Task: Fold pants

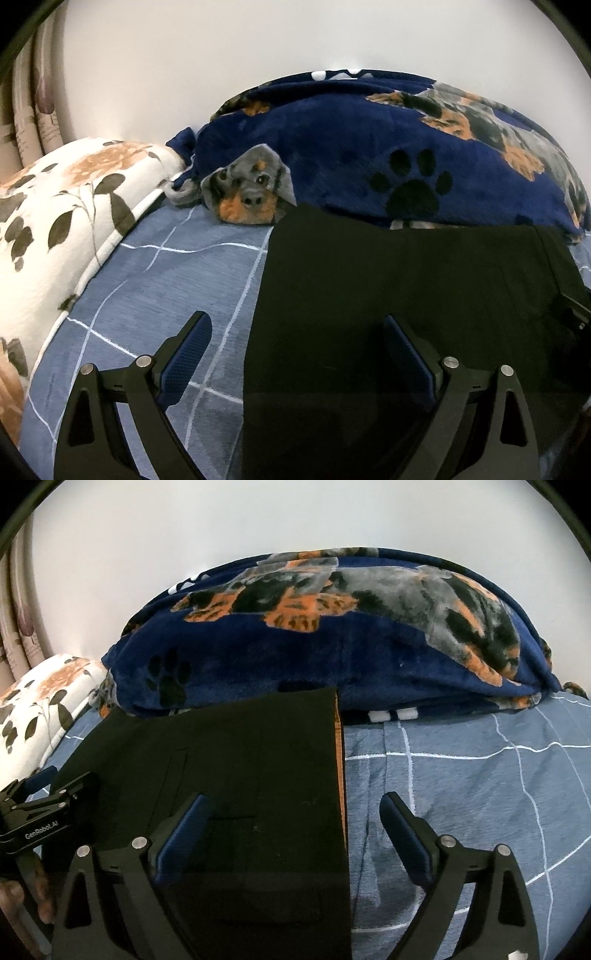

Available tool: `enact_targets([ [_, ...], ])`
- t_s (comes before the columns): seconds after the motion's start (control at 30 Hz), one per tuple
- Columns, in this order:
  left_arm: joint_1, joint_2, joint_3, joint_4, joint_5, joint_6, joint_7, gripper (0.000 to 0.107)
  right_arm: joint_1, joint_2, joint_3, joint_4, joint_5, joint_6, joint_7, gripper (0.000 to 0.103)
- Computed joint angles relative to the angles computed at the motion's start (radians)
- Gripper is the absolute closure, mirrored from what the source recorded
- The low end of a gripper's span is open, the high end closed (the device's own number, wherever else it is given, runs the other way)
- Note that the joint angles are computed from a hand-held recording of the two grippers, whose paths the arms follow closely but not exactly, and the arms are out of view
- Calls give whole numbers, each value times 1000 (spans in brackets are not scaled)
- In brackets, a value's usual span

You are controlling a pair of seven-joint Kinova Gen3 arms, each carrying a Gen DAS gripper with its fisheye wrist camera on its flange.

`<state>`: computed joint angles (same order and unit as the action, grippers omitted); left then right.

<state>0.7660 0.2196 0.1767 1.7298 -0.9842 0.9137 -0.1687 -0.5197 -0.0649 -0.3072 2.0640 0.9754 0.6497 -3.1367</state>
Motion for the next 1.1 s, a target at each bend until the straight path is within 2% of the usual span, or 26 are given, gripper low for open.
enact_targets([
  [1.1, 5, 1, 3, 5, -13, 9, 15, 13, -7, 2, -1, -7, -2, 17, -1, 4],
])
